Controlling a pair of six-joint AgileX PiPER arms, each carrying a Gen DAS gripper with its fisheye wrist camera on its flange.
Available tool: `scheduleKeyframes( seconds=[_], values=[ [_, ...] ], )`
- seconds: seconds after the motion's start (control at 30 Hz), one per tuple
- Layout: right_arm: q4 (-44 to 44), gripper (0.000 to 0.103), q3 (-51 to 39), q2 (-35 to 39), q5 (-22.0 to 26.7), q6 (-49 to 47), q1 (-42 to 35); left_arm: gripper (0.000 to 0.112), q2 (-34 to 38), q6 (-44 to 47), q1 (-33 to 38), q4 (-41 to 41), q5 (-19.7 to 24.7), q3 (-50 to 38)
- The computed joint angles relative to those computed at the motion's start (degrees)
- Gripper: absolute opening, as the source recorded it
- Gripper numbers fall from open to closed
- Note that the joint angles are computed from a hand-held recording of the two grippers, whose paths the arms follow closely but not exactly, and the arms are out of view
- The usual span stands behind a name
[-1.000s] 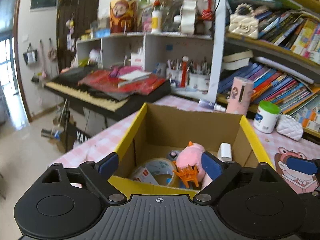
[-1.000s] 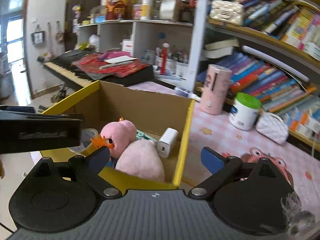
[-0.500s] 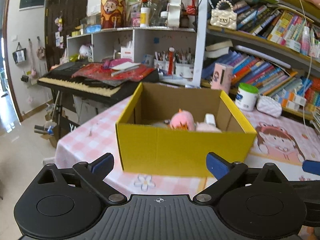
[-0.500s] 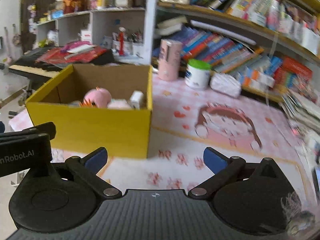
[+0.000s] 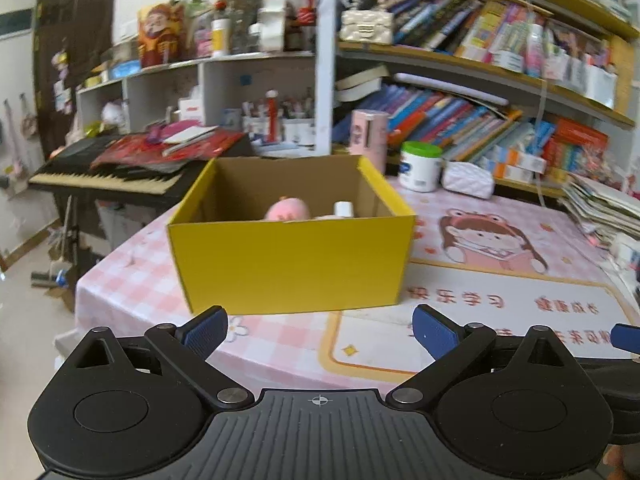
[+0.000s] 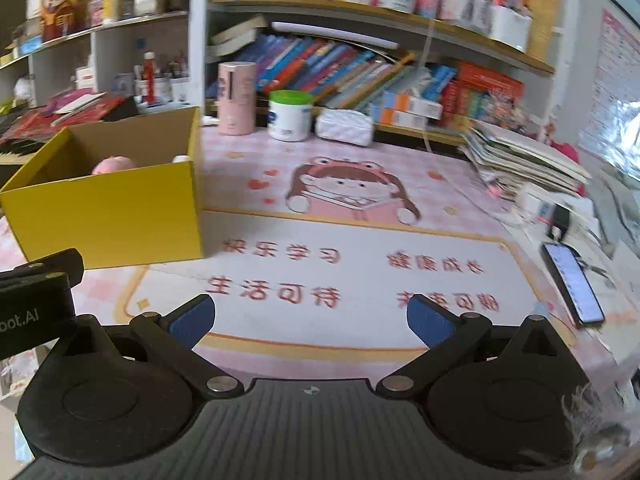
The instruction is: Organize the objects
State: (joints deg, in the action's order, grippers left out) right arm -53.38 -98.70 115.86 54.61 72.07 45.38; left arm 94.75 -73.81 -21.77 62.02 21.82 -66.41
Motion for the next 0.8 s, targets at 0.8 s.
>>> scheduleKeyframes(
  seconds=[0.8],
  values=[
    [-0.9, 0.103, 6.5, -4.4, -1.6, 0.2, -1.7, 0.103, 4.1, 7.7, -4.9, -7.4, 0.0, -5.4]
  ],
)
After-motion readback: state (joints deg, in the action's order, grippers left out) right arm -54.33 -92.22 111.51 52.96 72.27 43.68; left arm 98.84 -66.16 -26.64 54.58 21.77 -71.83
